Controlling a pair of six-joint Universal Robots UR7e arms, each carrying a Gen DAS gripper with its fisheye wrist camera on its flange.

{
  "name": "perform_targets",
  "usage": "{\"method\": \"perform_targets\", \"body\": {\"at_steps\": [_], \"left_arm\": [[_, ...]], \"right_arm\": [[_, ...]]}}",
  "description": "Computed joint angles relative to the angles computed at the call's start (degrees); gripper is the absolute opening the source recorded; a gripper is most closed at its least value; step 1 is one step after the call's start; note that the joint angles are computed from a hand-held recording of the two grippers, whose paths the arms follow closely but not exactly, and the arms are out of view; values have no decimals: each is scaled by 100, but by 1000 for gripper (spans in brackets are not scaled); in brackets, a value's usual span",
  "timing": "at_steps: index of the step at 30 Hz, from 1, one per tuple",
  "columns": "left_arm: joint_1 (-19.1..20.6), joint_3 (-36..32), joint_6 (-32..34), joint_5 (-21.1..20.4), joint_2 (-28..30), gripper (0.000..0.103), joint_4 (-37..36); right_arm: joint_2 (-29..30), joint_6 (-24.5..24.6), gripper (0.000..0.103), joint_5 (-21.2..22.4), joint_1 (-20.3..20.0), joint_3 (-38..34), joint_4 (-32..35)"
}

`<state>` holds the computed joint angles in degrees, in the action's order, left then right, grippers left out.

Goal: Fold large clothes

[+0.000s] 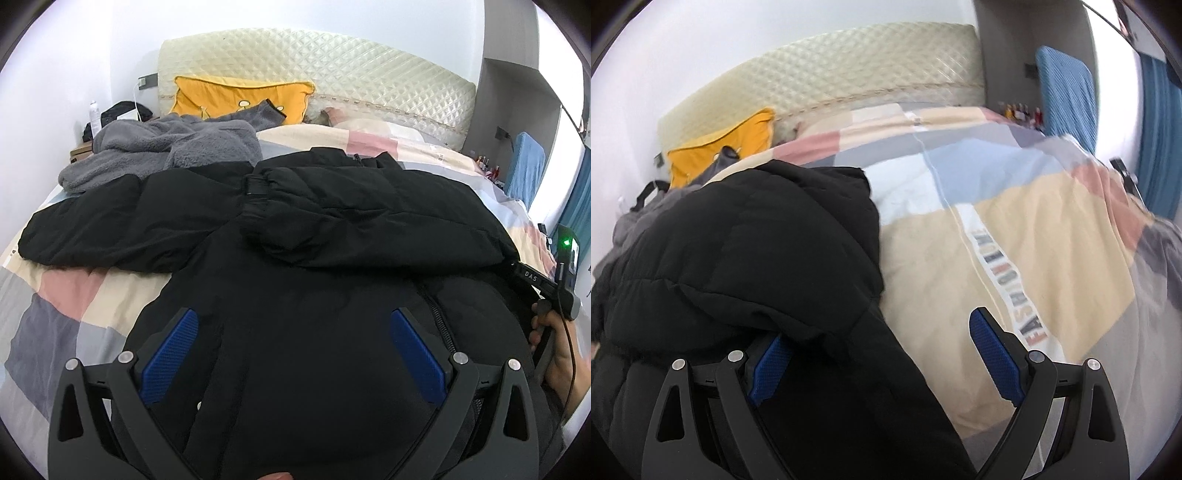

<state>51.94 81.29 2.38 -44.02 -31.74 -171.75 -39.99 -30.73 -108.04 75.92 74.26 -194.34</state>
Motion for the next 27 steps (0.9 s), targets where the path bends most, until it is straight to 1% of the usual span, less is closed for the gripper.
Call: {"method": "perform_targets", "body": {"at_steps": [2,4,6,8,10,12,13,16,19,24,27], "left_arm": [[-15,12,-26,64,-14,103,30],[-45,33,-97,98,-39,103,75],[-67,60,-123,64,-72,103,117],[-116,54,-240,143,-106,103,406],[-144,61,-334,114,-143,103,587],[-195,128,-384,115,-183,103,604],[-227,151,-389,155,-194,103,606],[-317,287,-294,257,-250,103,445],[-380,394,-249,271,-308,103,364],[-457,539,-260,269,-376,103,302],[-511,685,-252,276,-436,103,282]], "right_arm": [[-24,-111,91,-116,49,80,-89],[-77,-390,91,-210,131,257,-237],[-186,-506,91,-179,183,470,-264],[-343,-592,91,-112,264,753,-349],[-479,-744,91,-42,348,1005,-444],[-582,-888,91,-10,433,1211,-556],[-656,-911,91,30,469,1344,-583],[-932,-779,91,271,532,1789,-519],[-1074,-845,91,237,638,2120,-653],[-1394,-667,91,500,693,2659,-680],[-1484,-752,91,542,761,2880,-820]]}}
